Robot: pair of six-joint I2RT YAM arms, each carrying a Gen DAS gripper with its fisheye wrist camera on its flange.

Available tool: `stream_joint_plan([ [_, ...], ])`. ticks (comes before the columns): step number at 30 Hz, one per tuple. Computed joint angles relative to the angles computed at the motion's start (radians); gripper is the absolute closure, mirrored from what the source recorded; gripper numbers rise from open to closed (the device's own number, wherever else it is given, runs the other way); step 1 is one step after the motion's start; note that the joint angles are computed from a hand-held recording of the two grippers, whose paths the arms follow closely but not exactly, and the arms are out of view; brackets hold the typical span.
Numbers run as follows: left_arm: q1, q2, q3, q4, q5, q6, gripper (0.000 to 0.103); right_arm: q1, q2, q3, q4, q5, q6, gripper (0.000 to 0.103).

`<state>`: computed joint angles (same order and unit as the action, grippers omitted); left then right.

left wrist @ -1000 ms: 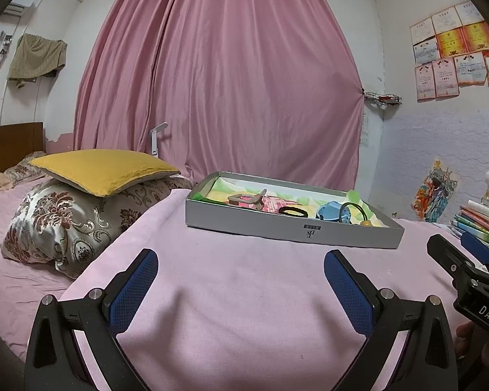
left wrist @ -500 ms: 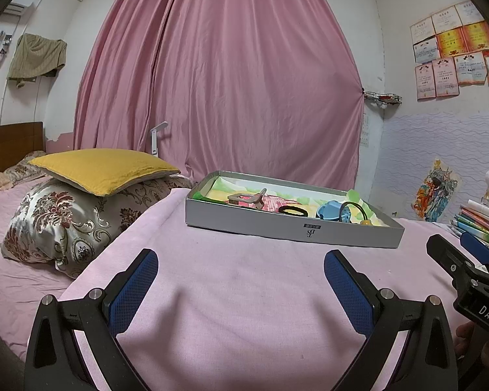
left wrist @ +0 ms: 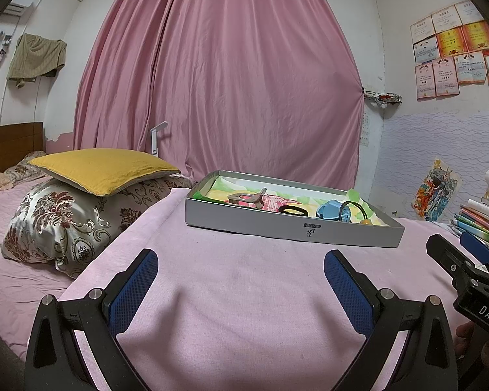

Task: Organize jewelry

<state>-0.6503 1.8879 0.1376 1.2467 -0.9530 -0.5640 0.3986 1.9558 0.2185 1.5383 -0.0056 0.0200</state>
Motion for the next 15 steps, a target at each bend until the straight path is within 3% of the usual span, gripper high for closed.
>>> stream_joint_plan([
  [15, 0.000, 0.000, 0.001, -0.002, -0.001, -0.002, 0.001, 0.000, -0.003, -0.001, -0.003, 0.000, 0.000, 0.001],
])
